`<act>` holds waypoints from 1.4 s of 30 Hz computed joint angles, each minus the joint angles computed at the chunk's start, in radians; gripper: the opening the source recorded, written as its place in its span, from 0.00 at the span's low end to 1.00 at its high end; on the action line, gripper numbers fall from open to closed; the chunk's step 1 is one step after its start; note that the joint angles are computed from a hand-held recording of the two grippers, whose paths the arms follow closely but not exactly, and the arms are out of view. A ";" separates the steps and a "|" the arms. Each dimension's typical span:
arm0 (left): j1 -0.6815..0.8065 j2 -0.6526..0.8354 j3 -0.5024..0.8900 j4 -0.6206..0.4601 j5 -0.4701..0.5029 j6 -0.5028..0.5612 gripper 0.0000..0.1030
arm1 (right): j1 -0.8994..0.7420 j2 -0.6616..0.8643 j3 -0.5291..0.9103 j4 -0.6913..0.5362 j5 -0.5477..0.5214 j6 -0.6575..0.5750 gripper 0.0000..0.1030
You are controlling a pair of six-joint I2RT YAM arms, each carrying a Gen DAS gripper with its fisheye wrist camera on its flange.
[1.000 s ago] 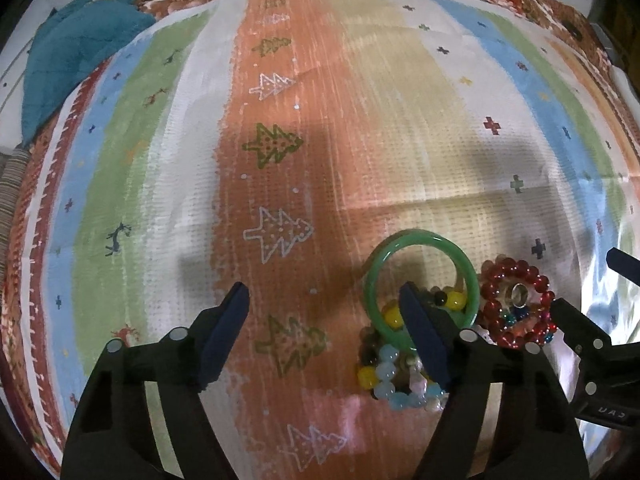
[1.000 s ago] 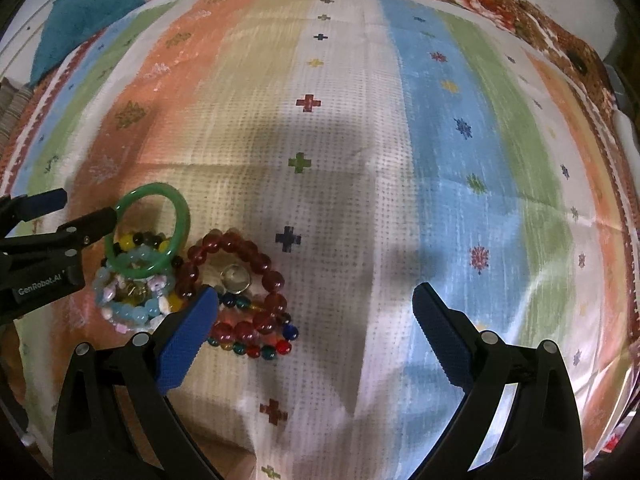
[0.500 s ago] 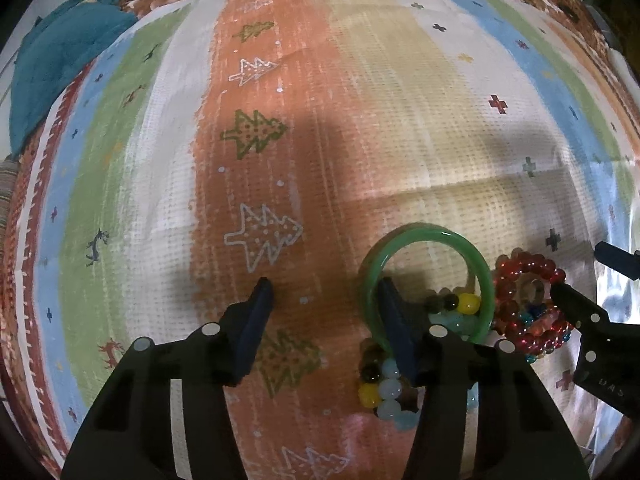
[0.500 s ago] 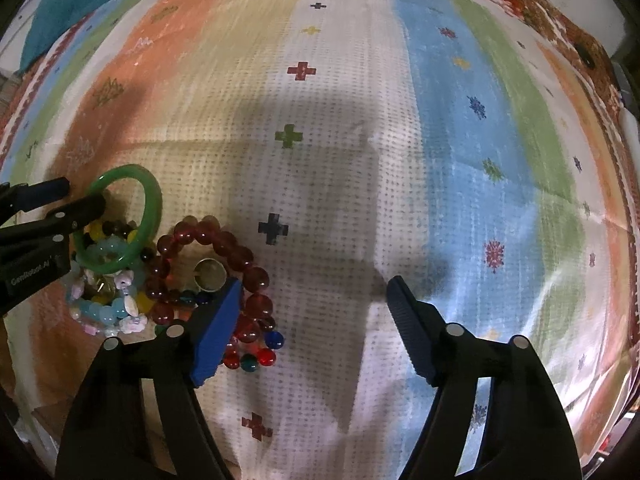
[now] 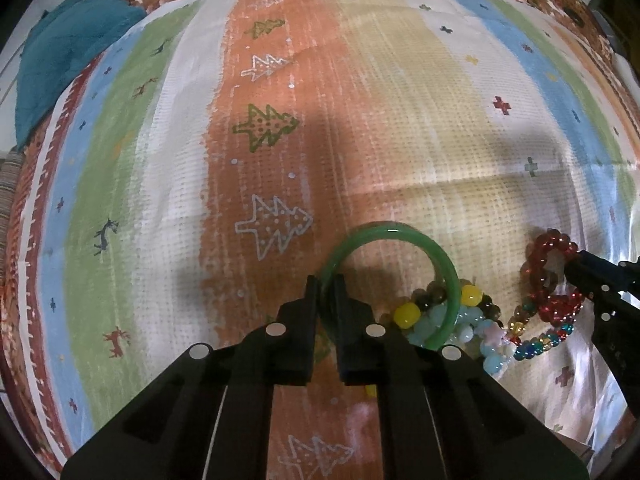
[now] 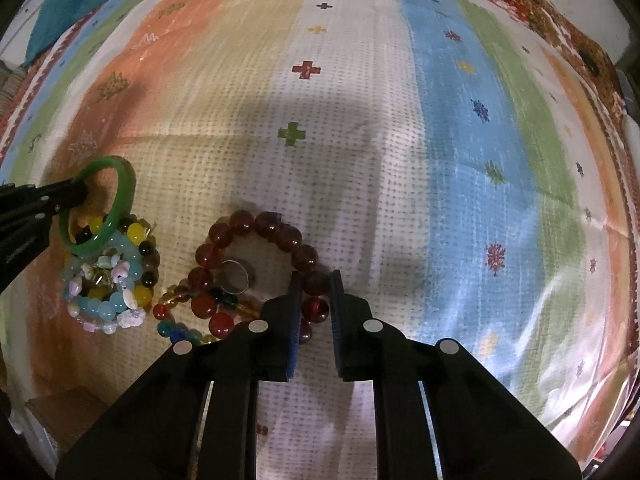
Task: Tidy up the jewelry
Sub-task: 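Close the left tool on the green bangle while the right tool grasps the red bead bracelet, then lift and carry the bangle and red bracelet in both tools over the silver tin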
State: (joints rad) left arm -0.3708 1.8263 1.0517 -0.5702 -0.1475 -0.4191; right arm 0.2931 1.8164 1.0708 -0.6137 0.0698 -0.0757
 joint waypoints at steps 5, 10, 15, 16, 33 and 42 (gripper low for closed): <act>-0.019 -0.086 -0.030 -0.023 -0.012 -0.020 0.07 | -0.047 -0.062 0.006 -0.057 -0.101 0.009 0.14; -0.041 -0.186 -0.068 -0.055 -0.021 -0.052 0.07 | -0.057 -0.150 -0.020 -0.085 -0.171 0.037 0.14; -0.064 -0.260 -0.085 -0.086 -0.038 -0.067 0.07 | -0.009 -0.247 -0.055 -0.104 -0.133 0.038 0.14; -0.070 -0.275 -0.090 -0.090 -0.041 -0.073 0.07 | -0.005 -0.268 -0.063 -0.108 -0.133 0.038 0.14; -0.226 -0.512 -0.150 -0.212 -0.113 -0.208 0.07 | 0.016 -0.486 -0.156 -0.162 -0.137 0.050 0.14; -0.298 -0.639 -0.184 -0.279 -0.160 -0.306 0.07 | 0.066 -0.625 -0.182 -0.200 -0.124 0.070 0.14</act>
State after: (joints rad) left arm -0.6691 1.1869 0.8673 -0.8496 -0.3071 -0.7248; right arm 0.3589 1.1914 0.8890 -0.8134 -0.0539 -0.0058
